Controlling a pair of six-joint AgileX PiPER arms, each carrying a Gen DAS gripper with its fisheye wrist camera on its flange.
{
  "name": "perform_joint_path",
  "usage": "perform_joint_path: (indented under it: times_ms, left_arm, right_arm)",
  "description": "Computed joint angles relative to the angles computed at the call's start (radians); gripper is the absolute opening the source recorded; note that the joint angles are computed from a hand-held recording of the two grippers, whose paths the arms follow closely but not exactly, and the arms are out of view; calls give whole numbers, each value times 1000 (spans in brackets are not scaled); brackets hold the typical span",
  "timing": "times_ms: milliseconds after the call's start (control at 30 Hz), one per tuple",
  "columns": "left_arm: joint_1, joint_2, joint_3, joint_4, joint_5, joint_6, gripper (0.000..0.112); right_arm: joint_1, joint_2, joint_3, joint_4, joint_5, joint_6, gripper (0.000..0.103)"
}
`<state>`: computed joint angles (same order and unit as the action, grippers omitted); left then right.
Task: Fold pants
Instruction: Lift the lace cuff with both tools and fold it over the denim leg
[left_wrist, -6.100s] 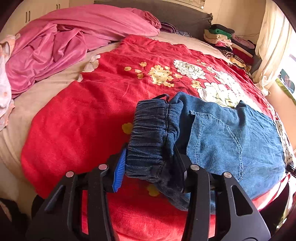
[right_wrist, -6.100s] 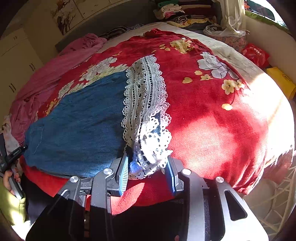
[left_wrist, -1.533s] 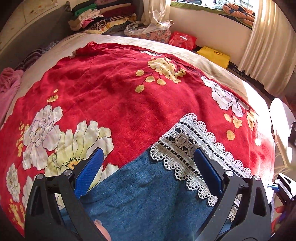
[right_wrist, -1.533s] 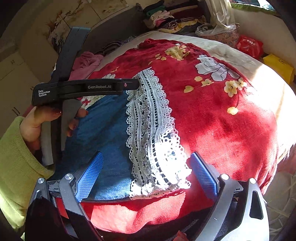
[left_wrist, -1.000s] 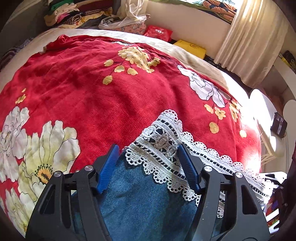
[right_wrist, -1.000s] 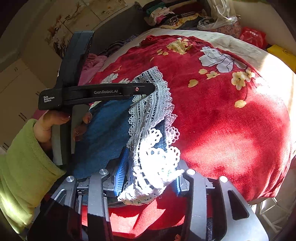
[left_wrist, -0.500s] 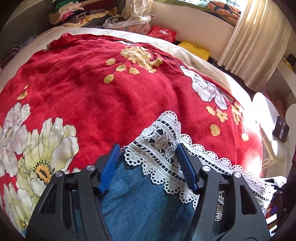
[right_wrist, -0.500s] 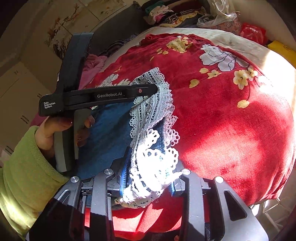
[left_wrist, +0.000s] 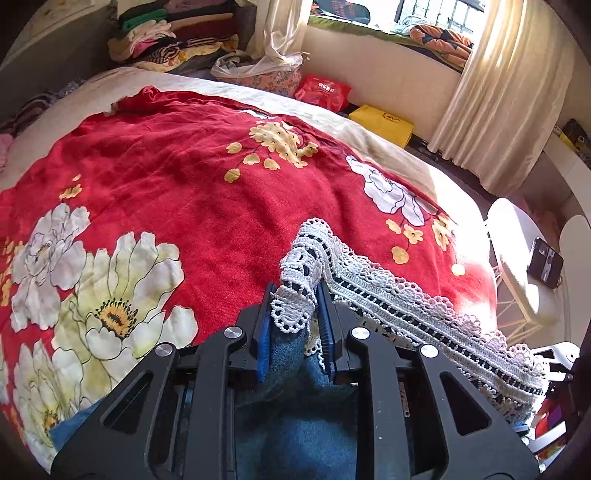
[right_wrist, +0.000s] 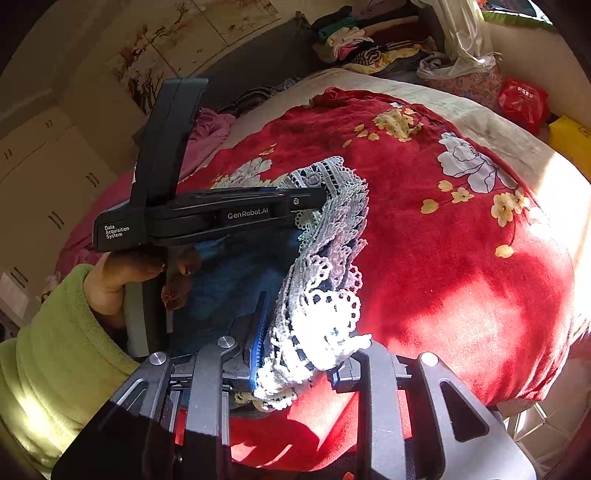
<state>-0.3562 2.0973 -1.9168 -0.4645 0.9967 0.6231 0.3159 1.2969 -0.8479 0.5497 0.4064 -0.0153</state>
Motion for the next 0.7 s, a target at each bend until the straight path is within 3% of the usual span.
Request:
perform_joint_path:
  times_ms: [333, 700]
  left_arm:
    - [171, -150, 179, -147, -18, 127, 14]
    - [415, -201, 300, -256, 15, 257, 15]
  right_arm:
    - [204, 77, -155, -349, 14, 323, 24]
    - [465, 326, -408, -658, 101, 554, 24]
